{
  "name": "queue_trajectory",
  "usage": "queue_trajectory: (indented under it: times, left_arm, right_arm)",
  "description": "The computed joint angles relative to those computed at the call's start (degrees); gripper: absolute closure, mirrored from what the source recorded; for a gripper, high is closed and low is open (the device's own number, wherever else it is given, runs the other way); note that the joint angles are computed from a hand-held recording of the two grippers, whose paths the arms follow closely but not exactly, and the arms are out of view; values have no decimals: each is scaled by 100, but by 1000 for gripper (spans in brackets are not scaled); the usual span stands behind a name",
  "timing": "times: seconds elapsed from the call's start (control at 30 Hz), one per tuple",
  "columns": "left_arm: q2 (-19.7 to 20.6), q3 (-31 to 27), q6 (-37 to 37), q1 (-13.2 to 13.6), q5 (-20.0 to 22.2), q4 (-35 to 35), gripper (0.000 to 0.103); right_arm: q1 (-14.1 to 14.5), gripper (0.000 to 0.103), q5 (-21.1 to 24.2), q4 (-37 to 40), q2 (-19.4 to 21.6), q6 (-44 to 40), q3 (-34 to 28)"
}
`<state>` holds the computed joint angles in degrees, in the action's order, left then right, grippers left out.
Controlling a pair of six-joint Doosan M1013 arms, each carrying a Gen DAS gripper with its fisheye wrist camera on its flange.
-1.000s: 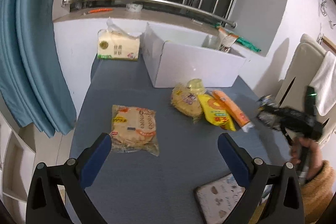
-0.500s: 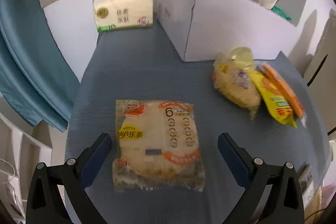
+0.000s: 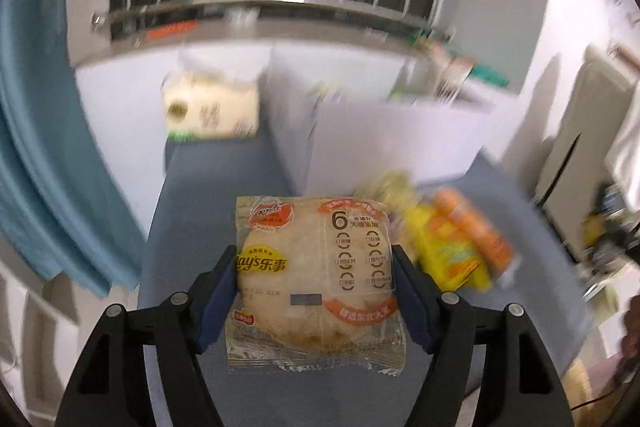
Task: Organize snacks
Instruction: 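Grasp the round bread packet with the left gripper while the right gripper lifts the black bag, then drop both held packets into the white box with both grippers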
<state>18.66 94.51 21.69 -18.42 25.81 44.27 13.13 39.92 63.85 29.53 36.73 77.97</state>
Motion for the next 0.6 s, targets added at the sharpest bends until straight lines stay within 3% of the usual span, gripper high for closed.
queue_trajectory:
  times: [0.07, 0.27, 0.4, 0.6]
  left_arm:
    - [-52, -95, -173, 40, -265, 220, 27]
    - [257, -932, 432, 178, -495, -59, 27]
    - [677, -1731, 1443, 342, -341, -1009, 27]
    - [1286, -2736, 2301, 482, 334, -1729, 27]
  right_arm:
    - [48, 53, 118, -35, 108, -46, -249]
    - [223, 52, 315, -527, 549, 210, -1267]
    - [343, 52, 528, -1278, 1100, 1077, -2400]
    - [498, 52, 1401, -2706, 2282, 2647, -4732]
